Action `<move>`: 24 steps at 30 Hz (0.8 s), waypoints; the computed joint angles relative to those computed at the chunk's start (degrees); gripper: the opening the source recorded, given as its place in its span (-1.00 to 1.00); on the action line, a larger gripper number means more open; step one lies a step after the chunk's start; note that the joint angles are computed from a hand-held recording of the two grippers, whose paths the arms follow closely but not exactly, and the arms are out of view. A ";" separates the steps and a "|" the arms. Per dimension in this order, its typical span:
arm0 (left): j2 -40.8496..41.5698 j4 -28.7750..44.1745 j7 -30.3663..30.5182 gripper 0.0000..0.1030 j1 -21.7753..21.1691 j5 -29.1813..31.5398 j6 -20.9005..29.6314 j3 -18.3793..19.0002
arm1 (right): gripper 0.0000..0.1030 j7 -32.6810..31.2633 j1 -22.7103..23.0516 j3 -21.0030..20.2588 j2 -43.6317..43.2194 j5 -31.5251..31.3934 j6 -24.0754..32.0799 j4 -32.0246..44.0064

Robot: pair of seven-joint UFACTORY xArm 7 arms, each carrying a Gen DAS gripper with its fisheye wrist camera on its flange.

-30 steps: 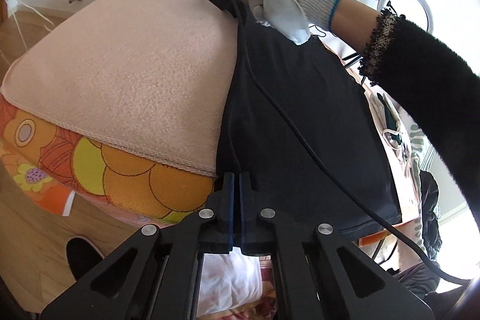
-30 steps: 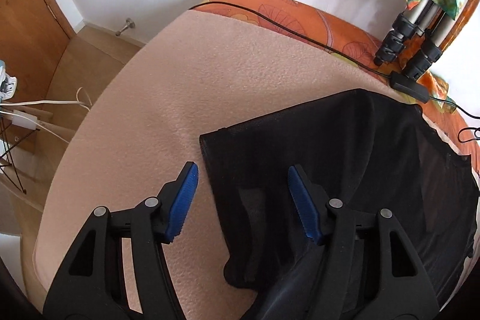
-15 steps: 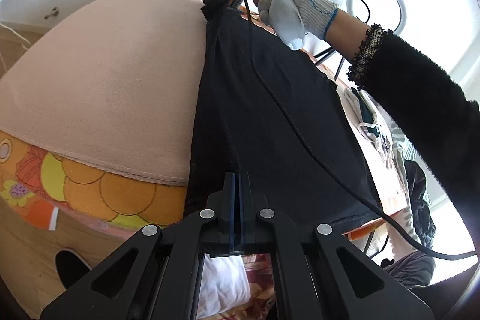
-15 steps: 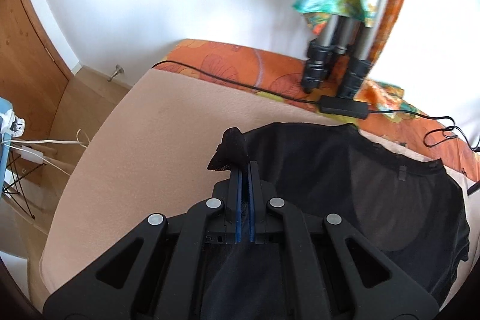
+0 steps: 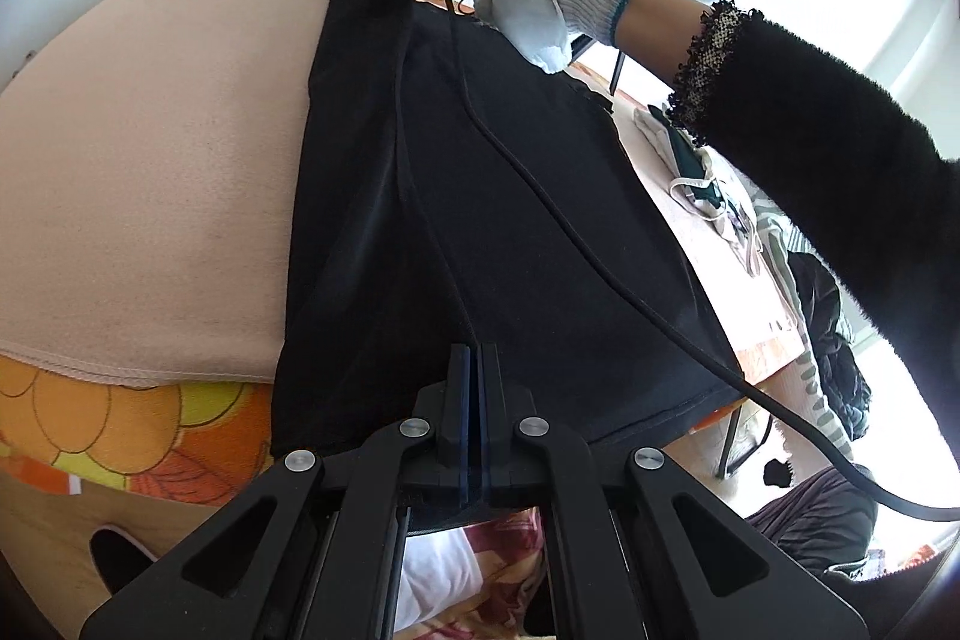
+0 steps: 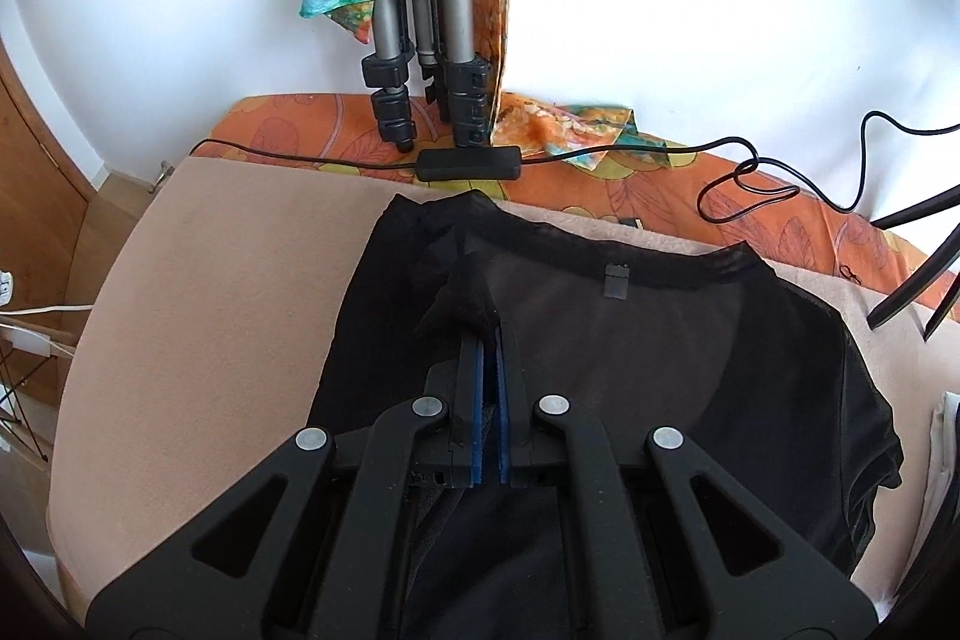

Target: Fold small clothes

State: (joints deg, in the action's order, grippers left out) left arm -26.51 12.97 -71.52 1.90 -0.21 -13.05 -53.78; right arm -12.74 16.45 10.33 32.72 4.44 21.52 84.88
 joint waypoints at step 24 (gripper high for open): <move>-18.40 -6.83 5.22 -0.75 -21.43 0.49 18.72 15.11 | -0.06 5.38 -3.35 -1.83 -3.82 -3.89 -5.29 -5.69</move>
